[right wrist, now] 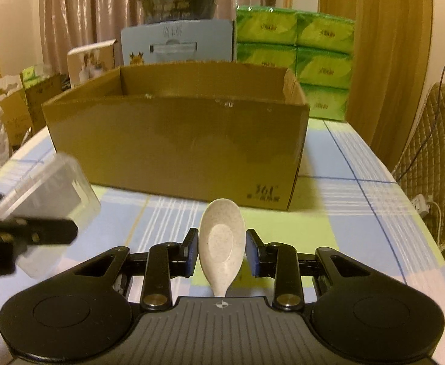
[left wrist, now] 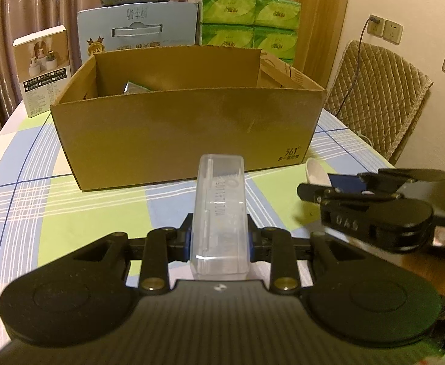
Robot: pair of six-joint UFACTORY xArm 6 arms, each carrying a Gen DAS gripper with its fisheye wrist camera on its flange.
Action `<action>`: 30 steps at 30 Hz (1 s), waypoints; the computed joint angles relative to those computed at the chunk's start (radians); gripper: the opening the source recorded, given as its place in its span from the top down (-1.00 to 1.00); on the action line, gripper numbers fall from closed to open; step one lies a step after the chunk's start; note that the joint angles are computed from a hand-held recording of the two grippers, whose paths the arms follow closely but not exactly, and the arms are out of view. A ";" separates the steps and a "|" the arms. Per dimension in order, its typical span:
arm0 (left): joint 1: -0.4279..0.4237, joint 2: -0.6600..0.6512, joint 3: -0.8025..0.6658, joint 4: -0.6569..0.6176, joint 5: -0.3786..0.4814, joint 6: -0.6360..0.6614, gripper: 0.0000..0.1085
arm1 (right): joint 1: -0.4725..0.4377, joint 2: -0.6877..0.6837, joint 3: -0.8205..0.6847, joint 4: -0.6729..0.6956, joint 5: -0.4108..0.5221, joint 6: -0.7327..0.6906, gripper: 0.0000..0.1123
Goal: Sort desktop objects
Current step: 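Carry the plastic box and the spoon over the cardboard box with both tools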
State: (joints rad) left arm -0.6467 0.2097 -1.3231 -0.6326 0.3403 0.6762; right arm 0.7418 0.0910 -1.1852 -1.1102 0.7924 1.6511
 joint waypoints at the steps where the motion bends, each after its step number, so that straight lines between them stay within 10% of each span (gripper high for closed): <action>1: -0.001 -0.001 0.000 0.002 -0.001 -0.001 0.52 | 0.004 -0.005 -0.003 0.000 0.009 -0.003 0.48; 14: -0.006 0.004 -0.090 0.048 0.026 -0.057 0.52 | 0.001 -0.079 -0.052 -0.011 0.056 -0.092 0.48; 30: 0.031 0.292 -0.648 0.208 0.230 -0.229 0.52 | -0.155 0.036 -0.310 0.132 -0.061 -0.351 0.48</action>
State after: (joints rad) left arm -0.6157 0.5022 -1.9708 -0.4249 0.5705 0.4474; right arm 0.5869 0.1275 -1.4950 -0.9779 0.7318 1.3000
